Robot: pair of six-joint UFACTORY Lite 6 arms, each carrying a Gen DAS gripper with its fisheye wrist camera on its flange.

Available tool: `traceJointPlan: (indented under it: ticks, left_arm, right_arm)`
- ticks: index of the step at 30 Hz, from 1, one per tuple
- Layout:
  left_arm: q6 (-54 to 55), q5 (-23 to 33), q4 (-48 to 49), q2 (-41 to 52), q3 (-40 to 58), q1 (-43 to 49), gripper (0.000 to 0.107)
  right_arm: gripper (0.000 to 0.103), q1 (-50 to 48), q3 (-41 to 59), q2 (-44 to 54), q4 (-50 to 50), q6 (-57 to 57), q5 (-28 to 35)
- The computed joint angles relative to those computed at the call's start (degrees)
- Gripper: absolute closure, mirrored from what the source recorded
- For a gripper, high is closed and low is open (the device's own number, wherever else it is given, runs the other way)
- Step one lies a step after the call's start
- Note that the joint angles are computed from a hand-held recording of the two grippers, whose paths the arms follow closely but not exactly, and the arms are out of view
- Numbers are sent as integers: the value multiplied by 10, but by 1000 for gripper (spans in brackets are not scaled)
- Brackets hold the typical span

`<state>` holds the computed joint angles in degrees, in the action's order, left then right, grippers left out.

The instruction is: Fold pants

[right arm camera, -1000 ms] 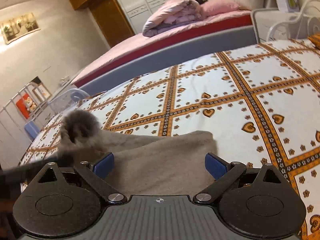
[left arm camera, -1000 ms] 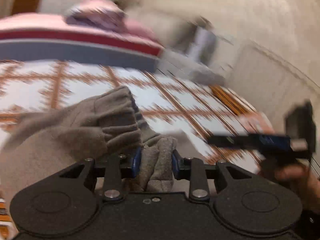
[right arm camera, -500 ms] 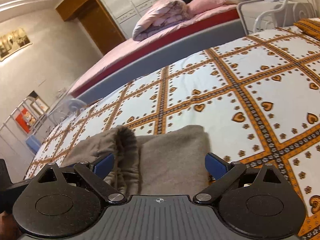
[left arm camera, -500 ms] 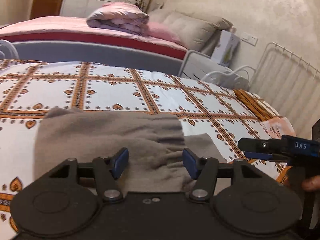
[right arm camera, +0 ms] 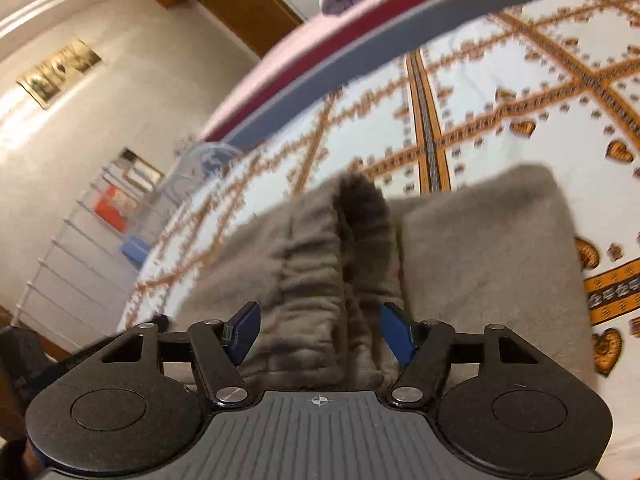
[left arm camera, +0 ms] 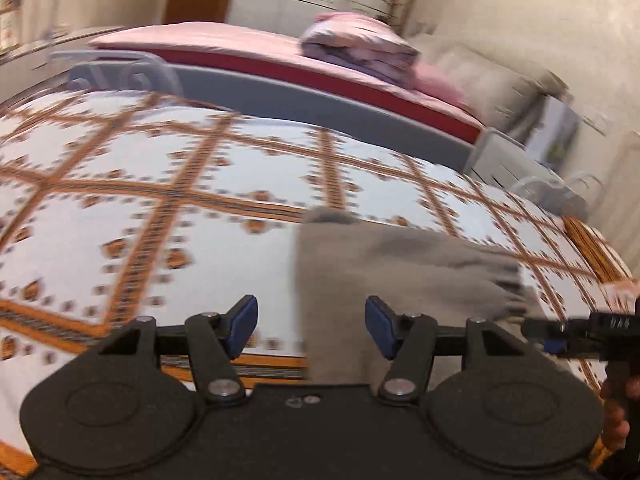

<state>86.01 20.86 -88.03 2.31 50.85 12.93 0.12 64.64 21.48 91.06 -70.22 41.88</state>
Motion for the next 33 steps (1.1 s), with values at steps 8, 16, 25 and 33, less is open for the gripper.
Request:
traceJointPlan:
  ticks: [8, 16, 25, 33]
  left_arm:
    - [4, 24, 23, 17, 16, 57, 56]
    - [24, 27, 32, 12, 6, 63, 56]
    - [9, -6, 34, 4, -2, 39, 54]
    - [-61, -44, 77, 21, 12, 2, 51]
  right_arm:
    - [94, -17, -45, -72, 46, -75, -12]
    - [12, -48, -122, -86, 19, 10, 26]
    - [30, -18, -57, 28, 87, 58, 79]
    - [66, -2, -35, -36, 90, -13, 50]
